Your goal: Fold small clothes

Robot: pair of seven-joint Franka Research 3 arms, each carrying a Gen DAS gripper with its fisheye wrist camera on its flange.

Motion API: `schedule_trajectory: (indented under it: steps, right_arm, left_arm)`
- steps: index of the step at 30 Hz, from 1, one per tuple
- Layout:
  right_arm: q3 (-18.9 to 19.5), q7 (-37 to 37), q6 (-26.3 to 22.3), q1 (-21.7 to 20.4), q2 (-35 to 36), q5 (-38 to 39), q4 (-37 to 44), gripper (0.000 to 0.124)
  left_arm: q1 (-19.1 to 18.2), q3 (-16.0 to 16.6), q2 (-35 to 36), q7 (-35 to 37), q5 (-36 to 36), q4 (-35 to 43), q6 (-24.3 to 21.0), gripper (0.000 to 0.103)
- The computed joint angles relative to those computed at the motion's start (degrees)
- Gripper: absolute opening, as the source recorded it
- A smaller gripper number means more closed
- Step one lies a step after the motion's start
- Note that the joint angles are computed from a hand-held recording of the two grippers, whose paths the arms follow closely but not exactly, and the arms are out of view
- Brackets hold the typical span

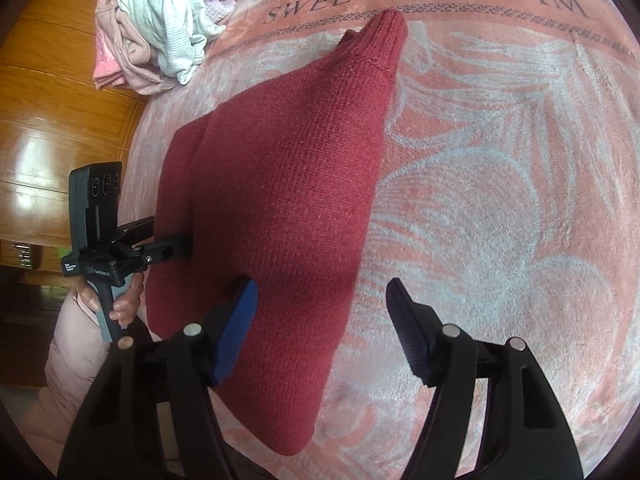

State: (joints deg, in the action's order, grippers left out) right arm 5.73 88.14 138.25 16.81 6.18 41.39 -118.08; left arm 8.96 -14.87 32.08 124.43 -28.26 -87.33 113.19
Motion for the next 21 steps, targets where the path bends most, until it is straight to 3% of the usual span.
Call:
schedule_trajectory:
  steps: [10,16,19,21]
  right_arm:
    - [0.96,-3.05,-2.29,0.09,2.94,5.09,1.9,0.074]
    - [1.51,-7.82,-3.33,-1.37,4.89,13.1,1.79,0.08]
    - [1.55,-9.38,-3.41,-1.42,4.71,13.62,1.65,0.072]
    - [1.72,-11.03,-2.93,-1.33,4.51,14.21,1.66,0.057]
  left_arm:
    - [0.37,-0.48,-1.3,2.16,-2.05,-3.47,2.81,0.099]
    - [0.16,-0.68,0.16,0.35,-3.36,-1.82,1.81,0.099]
    - [0.39,-1.24,0.15,2.22,-3.52,-1.88,1.22,0.097]
    - [0.26,-1.1,-0.13,2.67,-3.33,-2.16,1.23,0.088]
